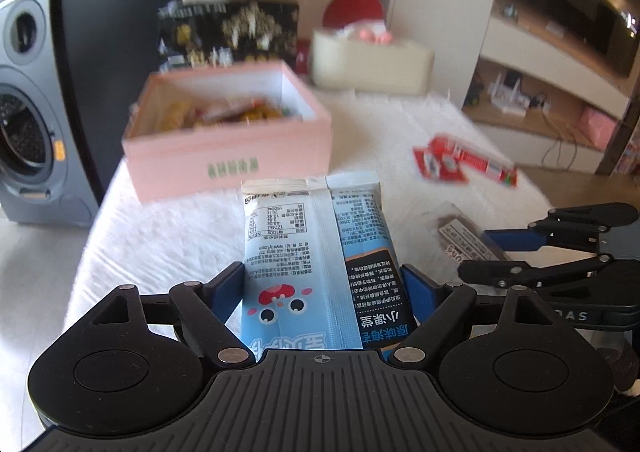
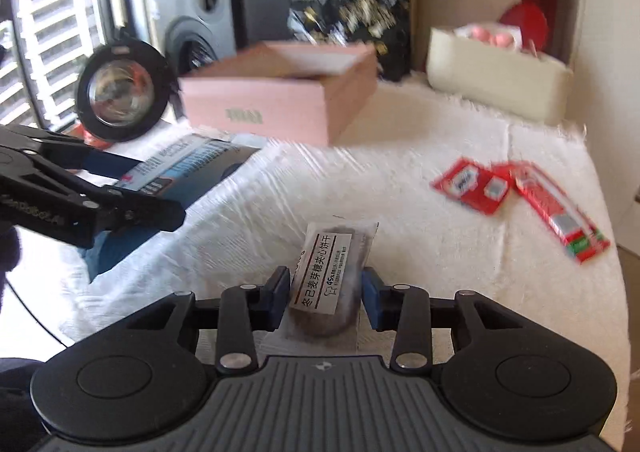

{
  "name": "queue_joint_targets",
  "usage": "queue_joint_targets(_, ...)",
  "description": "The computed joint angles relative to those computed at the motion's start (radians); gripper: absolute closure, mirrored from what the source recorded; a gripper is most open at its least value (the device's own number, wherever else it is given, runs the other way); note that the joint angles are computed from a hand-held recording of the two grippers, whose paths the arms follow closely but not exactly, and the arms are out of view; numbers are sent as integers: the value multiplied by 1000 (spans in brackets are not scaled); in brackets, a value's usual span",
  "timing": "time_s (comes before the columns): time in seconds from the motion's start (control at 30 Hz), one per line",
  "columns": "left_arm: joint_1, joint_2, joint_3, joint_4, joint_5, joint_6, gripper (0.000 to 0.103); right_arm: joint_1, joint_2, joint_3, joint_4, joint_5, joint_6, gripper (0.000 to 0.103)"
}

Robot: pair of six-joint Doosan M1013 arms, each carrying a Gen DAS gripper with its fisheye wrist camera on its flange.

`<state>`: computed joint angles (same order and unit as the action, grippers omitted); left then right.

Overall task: Organize snacks
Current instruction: 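Grasp the brown wrapped pastry with the right gripper while the left gripper holds the blue packet, then carry the blue packet and brown pastry toward the pink box with both grippers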

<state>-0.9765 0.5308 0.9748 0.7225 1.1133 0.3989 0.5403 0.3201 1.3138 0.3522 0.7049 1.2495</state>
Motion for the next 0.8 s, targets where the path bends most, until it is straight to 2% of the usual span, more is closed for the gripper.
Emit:
queue_joint_targets(0.07,-5,-15,-6,64,2,-11,16,-7,-10,-11,30,-19,-32,65)
queue_joint_targets(0.17,-10,-10,-74,212,47,20,15,-18,-5,-70,77,-61,-85,66)
queue_joint_targets(0.27,3,36,-195,323,103,110,15,-19,22,-162,101,-120,-124,66)
queue_joint_targets(0.37,38,99,-325,322,135,179,15,-13,75,-276,99,-153,-119,65)
queue_joint_targets(0.47,75,140,-388,275,134,203,15,-6,147,-406,58,-118,-54,65)
queue_joint_targets(0.6,117,164,-387,211,116,209,15,8,232,-535,-11,-67,8,65)
queue_joint_targets(0.8,183,146,-285,88,22,119,14,21,401,-795,-65,140,102,65)
